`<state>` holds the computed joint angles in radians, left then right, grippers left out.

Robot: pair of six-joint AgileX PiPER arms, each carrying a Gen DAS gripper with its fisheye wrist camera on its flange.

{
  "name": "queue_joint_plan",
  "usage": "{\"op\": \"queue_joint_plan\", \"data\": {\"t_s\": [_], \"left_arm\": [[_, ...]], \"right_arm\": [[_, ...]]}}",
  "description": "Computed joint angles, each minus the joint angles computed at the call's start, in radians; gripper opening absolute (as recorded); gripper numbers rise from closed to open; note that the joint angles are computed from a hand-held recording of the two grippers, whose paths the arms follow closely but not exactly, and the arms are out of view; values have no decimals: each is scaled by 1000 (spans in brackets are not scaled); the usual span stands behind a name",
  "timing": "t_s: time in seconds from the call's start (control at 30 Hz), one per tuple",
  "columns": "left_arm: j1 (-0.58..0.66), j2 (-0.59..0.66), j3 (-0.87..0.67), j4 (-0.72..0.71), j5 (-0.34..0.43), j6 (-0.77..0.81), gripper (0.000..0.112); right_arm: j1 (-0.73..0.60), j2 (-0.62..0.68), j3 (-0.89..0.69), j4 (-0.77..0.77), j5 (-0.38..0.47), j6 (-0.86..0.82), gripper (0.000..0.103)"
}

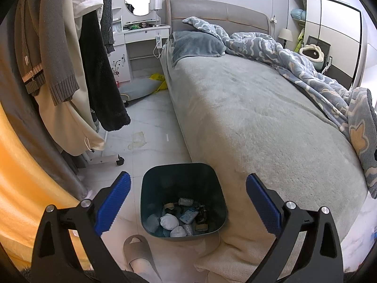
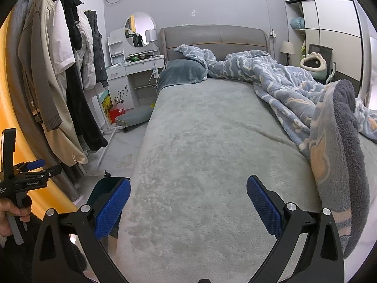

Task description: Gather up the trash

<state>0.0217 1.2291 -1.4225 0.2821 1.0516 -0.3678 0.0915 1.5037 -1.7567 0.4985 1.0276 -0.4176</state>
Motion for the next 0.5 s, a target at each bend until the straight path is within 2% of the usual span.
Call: {"op": "queue_joint_plan", "data": {"t_s": [0.5], "left_arm": [[-1,6,-14,-4,11,3,100]], "right_arm": [[8,-3,3,-9,-3,8,100]]}}
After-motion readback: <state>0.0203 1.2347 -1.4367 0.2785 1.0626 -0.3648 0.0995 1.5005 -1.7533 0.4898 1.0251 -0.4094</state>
